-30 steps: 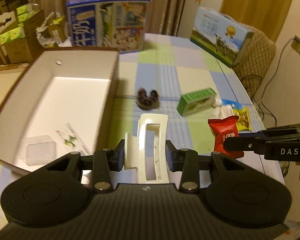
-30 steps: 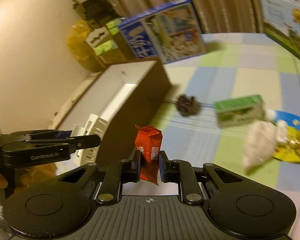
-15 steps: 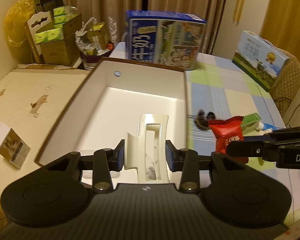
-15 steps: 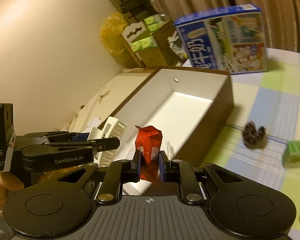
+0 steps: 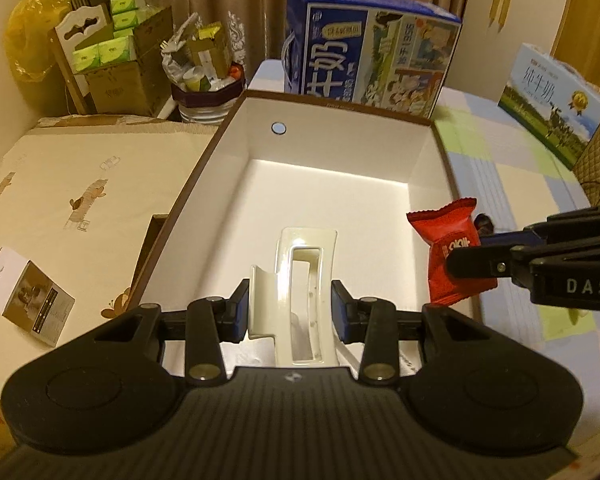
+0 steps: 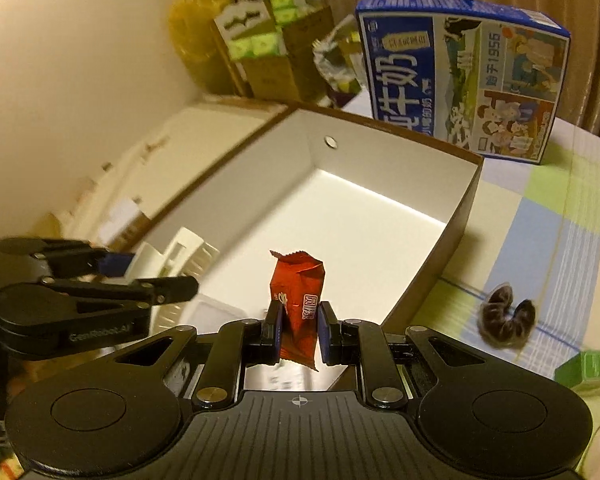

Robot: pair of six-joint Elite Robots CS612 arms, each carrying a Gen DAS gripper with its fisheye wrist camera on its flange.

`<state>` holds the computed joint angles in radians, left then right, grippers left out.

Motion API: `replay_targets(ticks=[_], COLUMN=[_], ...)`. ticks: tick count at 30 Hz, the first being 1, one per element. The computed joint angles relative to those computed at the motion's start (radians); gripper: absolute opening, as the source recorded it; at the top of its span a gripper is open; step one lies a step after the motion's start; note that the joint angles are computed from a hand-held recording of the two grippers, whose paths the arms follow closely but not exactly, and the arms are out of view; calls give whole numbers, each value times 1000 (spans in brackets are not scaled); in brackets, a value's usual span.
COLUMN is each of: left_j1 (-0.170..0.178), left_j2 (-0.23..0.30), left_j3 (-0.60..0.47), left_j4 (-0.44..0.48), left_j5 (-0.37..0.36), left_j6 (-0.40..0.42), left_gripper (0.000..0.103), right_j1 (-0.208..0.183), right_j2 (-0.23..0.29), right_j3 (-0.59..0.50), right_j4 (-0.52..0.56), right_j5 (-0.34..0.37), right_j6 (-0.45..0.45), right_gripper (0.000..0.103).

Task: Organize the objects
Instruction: 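Carry the white clip and red candy packet with both tools into the brown box, then open both tools to drop the clip and candy packet in the box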

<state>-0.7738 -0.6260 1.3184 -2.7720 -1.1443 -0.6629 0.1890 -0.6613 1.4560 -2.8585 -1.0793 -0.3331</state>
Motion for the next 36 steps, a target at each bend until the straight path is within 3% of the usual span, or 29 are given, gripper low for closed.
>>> replay_targets(ticks=[3, 7, 17, 19, 21, 36], left_j1=[13, 31, 61, 65, 69, 90], left_j2=[20, 45, 87, 93, 98, 145], left_j3=[-27, -65, -129, -137, -145, -222], left_j4=[13, 29, 60, 65, 71, 150], left_j5=[-23, -51, -112, -121, -130, -186], left_j6=[20, 47, 91, 96, 102, 145], left_gripper=[35, 35, 35, 35, 35, 35], right_j1=[21, 38, 59, 62, 62, 55], right_j2=[16, 34, 73, 79, 81, 91], right_j3=[-33, -72, -143, -149, -148, -165], right_j4=[32, 88, 178, 165, 150, 171], right_j5=[-85, -143, -220, -240, -240, -199], right_j6=[-38, -74, -97, -103, -113, -75], right_gripper=[15, 15, 15, 22, 37, 38])
